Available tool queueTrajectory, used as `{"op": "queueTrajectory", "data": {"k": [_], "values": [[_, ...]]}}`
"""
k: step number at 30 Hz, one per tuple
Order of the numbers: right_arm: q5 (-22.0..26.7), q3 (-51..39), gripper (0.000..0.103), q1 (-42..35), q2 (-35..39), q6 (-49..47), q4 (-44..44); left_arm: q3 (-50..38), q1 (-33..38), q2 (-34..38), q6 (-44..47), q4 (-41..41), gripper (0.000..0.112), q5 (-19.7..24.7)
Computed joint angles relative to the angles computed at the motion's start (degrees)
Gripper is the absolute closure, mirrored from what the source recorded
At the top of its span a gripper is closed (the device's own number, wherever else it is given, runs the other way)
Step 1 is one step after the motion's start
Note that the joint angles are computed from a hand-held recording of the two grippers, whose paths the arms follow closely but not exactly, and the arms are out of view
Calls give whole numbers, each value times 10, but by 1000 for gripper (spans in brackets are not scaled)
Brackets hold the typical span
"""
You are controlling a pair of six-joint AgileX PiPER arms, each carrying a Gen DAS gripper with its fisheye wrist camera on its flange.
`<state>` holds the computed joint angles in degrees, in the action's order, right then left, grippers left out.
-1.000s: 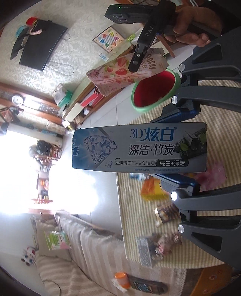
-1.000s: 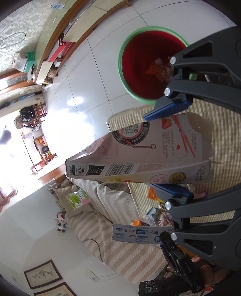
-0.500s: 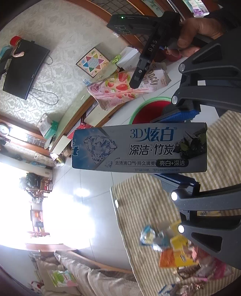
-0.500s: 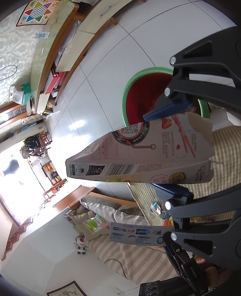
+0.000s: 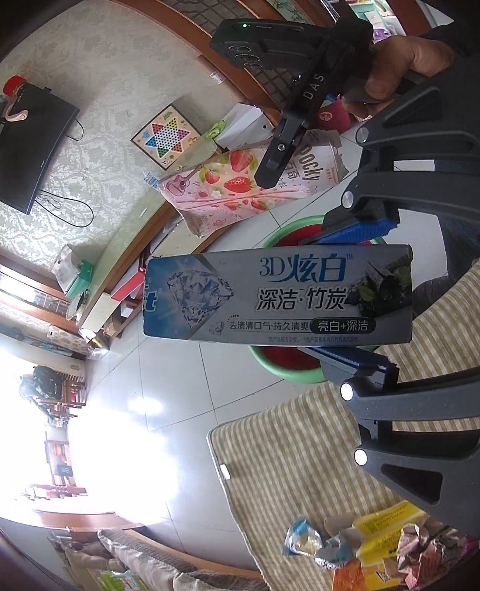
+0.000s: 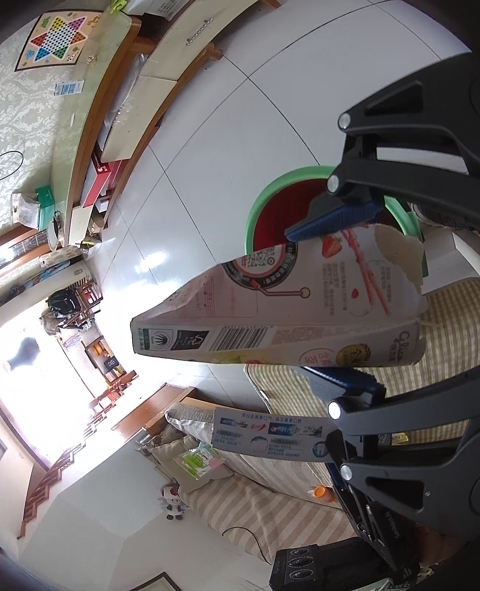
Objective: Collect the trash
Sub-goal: 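Carry the carton with the right tool while the left tool carries the toothpaste box to the bucket, then open both tools over the red bucket, dropping the carton and toothpaste box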
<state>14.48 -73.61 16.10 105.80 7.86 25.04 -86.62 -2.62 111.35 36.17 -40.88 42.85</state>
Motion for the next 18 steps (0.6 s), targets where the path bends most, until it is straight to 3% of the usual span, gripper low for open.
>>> {"op": "queueTrajectory", "data": {"k": [9,10,11,13,18], "values": [[0,-1,42,-11,9,-31,30,-45,-26,41,-25,6,67,8],[-1,-1,42,-12,10,-37,36,-47,-25,44,-20,-2,64,11],[-4,1,42,-10,10,-33,34,-49,-24,46,-19,-8,48,12],[-5,0,42,-7,11,-19,24,-45,-20,44,-13,-18,31,6],[-6,-4,42,-4,20,-34,42,-33,-5,37,-16,-20,29,-6]]}}
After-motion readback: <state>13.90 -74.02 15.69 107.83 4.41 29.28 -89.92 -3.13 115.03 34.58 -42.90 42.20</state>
